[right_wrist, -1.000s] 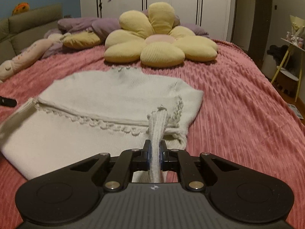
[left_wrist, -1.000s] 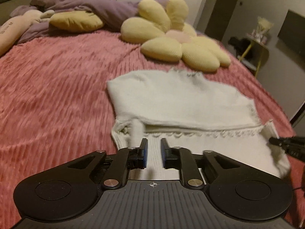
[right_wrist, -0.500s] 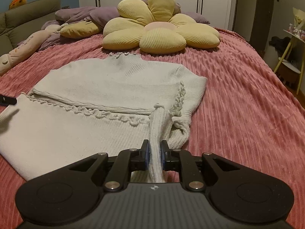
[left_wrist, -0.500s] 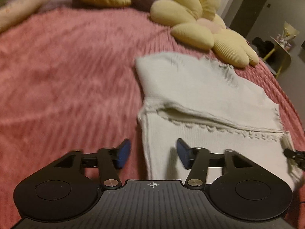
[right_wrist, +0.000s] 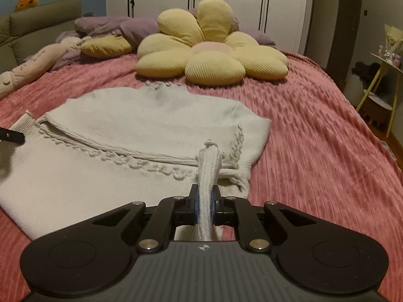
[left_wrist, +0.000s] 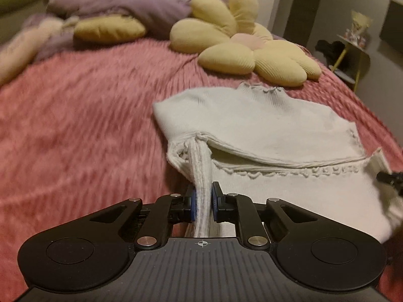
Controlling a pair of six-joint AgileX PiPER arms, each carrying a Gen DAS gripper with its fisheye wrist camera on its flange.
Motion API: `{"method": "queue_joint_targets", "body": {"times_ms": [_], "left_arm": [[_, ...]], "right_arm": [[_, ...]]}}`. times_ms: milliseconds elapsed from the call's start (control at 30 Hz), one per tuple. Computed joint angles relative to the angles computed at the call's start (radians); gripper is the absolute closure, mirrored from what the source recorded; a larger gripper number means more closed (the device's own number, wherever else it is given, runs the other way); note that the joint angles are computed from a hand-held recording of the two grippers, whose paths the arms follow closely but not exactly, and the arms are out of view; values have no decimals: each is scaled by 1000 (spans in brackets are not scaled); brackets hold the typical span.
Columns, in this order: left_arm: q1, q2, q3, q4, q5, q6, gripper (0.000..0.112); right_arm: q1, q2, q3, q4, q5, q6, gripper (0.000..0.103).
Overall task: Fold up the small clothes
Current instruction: 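Carry the hem over the sweater body with both tools toward the collar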
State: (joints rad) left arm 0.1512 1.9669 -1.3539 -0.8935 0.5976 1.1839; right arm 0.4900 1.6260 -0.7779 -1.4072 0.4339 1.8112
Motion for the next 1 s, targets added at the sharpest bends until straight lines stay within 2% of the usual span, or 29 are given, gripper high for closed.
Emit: {"method": "queue_joint_targets", "body": {"times_ms": [67, 133, 200, 367, 467, 567, 633, 700, 767, 867, 1000], "left_arm": [[-13, -23, 38, -25, -39, 67, 98], [-27, -28, 53, -2, -78, 66, 97], [-25, -20, 51, 13, -81, 45, 97], [-19, -18, 59, 30, -113, 32, 97], [0, -2, 32, 24, -67, 27, 96], [-2, 24, -3, 47, -31, 5, 88], [-10, 49, -30, 80, -17, -40, 88], [-11, 81, -68, 102, 15, -95, 91], [-15, 84, -71, 108, 4, -121, 100], [-2, 48, -34, 40, -2, -41, 102], [24, -12, -20, -35, 37, 56, 102]], "right_arm": [[10, -4, 4, -13, 5, 6, 95], [9, 4, 2, 5, 3, -9, 95], [-9, 16, -2, 52, -19, -44, 95], [-13, 22, 3, 49, -27, -41, 95], [-15, 27, -2, 59, -29, -58, 95], [-18, 35, -9, 68, -35, -69, 94], [-18, 43, -16, 75, -36, -73, 93], [-21, 49, -23, 95, -40, -91, 91], [-25, 56, -31, 104, -42, -103, 90], [-18, 56, -32, 107, -30, -116, 93], [18, 14, 0, 6, 16, -36, 96]]}}
